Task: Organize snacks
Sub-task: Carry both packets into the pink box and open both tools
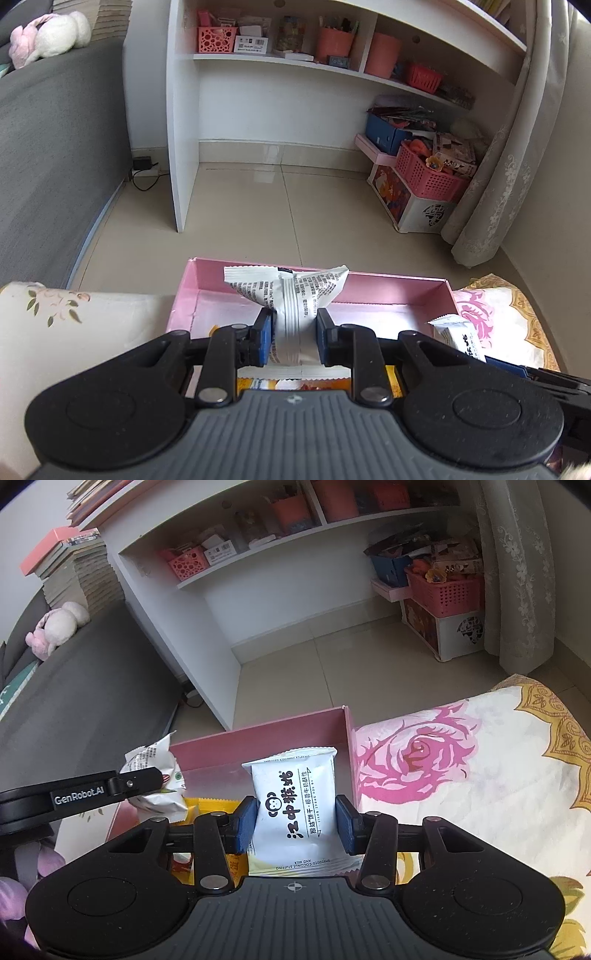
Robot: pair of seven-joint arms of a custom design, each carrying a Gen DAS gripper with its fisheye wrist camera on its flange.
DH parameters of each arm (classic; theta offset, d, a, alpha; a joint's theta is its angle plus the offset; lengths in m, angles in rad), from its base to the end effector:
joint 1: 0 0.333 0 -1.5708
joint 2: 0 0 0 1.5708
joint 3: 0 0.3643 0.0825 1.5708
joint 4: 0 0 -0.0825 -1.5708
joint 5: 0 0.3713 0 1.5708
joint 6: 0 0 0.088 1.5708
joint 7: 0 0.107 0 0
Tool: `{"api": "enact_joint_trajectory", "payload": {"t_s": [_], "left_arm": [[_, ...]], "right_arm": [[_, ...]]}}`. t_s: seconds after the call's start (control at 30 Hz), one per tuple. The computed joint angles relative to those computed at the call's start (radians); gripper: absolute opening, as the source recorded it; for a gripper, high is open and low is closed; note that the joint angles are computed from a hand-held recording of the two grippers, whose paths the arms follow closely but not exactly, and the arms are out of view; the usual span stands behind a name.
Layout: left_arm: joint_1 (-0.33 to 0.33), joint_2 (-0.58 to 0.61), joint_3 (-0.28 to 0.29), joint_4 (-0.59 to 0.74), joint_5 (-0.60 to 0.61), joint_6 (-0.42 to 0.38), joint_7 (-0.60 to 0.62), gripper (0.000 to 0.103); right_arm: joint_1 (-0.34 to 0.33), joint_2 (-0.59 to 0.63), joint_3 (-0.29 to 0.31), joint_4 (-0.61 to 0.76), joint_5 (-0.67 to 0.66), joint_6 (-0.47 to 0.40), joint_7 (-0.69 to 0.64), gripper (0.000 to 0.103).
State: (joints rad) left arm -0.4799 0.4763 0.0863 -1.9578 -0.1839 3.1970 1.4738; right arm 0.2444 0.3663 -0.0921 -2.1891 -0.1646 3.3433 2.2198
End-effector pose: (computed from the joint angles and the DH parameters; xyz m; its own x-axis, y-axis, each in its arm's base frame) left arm 0.6322 -0.2528 0.3745 -0.1893 -0.9710 0.1463 -0.7350 0.0413 -0.6768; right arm 0.6076 0.1160 0.3663 -0.1655 -0.9318 -0.3230 -0.6975 0.3421 -0.6297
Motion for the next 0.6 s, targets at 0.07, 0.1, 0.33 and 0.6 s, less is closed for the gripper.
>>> {"api": "enact_joint_trajectory", "payload": {"t_s": [0.07,0.1,0.33,0.6], "left_arm": [[-0.031,0.011,0.033,0.015,0.013,-0.012,-0.004,0.022],[-0.046,0.015,0.05,0.019,0.021,-0.015,-0.007,0.022],[-0.087,0.026,0.095,0.028,0.064,-0.007,-0.017,0.03],[-0.112,0.007,0.113,0.0,0.058,0.013,0.03,0.054]], "right_arm": [[0.009,0.006,-0.01,0.007,-0.002,0.004,-0.008,0.045],[0.019,0.008,-0.02,0.009,0.001,0.005,-0.011,0.045],[0.087,0.016,-0.089,0.01,0.04,0.032,-0.032,0.045],[0.106,-0.012,-0.104,-0.018,0.093,0.038,-0.06,0.069]]}}
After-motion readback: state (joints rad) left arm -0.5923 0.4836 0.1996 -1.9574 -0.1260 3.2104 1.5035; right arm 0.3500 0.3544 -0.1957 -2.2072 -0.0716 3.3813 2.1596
